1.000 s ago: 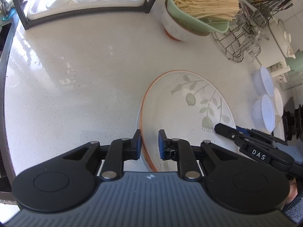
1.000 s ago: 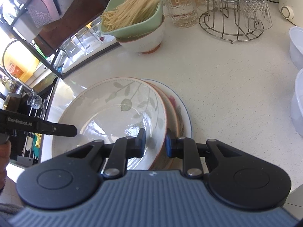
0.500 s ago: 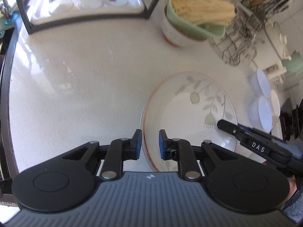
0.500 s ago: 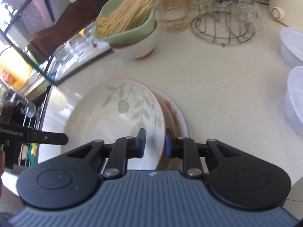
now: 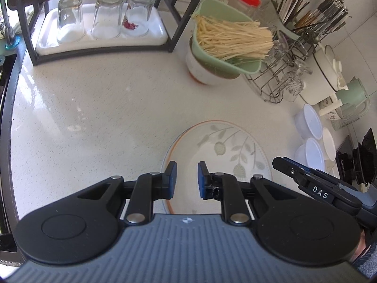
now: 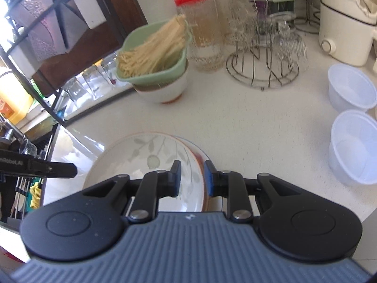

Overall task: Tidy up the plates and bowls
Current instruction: 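Withdraw the left gripper from the stack toward the white bowls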

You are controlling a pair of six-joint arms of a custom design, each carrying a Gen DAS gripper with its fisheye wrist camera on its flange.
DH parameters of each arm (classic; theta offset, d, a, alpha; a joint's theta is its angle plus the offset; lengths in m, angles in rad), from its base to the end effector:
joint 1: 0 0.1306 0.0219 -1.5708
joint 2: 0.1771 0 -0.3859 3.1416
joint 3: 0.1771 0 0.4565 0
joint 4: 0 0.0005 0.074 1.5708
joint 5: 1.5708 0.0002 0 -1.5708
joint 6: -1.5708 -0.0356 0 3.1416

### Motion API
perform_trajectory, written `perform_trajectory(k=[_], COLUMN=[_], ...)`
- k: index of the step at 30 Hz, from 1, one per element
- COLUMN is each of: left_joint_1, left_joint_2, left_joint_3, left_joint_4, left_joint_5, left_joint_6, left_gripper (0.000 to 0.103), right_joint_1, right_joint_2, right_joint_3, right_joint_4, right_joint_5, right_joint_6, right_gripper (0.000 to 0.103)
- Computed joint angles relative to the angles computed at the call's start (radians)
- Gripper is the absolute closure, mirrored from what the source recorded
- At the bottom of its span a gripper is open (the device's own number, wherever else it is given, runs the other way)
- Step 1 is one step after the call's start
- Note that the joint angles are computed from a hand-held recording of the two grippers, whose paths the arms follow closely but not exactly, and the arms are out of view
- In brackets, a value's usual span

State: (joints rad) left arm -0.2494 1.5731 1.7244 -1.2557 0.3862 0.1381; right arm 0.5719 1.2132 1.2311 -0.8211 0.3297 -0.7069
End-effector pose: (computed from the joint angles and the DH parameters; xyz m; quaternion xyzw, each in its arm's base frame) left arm 0.5683 -0.1591 0.4835 0.0974 0.9509 -0.2269 0.1866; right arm 0.4132 0.2517 0.4408 0.1230 0.9085 0.0983 0.3872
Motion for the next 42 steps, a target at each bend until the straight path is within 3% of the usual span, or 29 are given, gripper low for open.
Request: perform_trajectory(k=[10,14,20,24,27,34,42], left_joint_1=[-0.030,-0.066,-0.152,-0.212,-0.254,-0.324,-0.360], left_joint_2=[-0.045,-0.074,-0.074,-0.075,-0.057,-0.052,-0.041], left_joint_3=[0.022,0.004,0.012,0.017,0.041,0.051,0.056], left_joint_4=[0.036,0.073,0.115,0.158,0.152,0.143,0.089], left_joint_5=[-0.047,-0.089,-0.172,-0.218,-0.261,-0.321,-0.363], left_joint_6=[0.006,0.012,0.148,0.233,0.258,0.283,0.283], left_gripper=[0.083,0.083,0.083,0.083,0.083,0.083,0.083], right_joint_1=[0.010,0.005,-0.058,-0.122,-0.164,-0.246,-0.287], right_joint_2=[-0.032,-0.063,-0.129,-0.188,-0.224,-0.284,-0.332], right_joint_3=[0.051,0.039,0.005,-0.031,-0.052,-0.111,-0.165], right_joint_4=[-0.003,0.031,0.022,0.036,0.029,0.027,0.030], right_joint_5=[0.008,0.001,-0.015,-0.070,-0.092,-0.186,-0.209], right_joint_6=[0.037,0.074,0.187,0.273,0.325,0.336,0.385], right_gripper=[0.078,0.078,0.078,0.078,0.078,0.078,0.078])
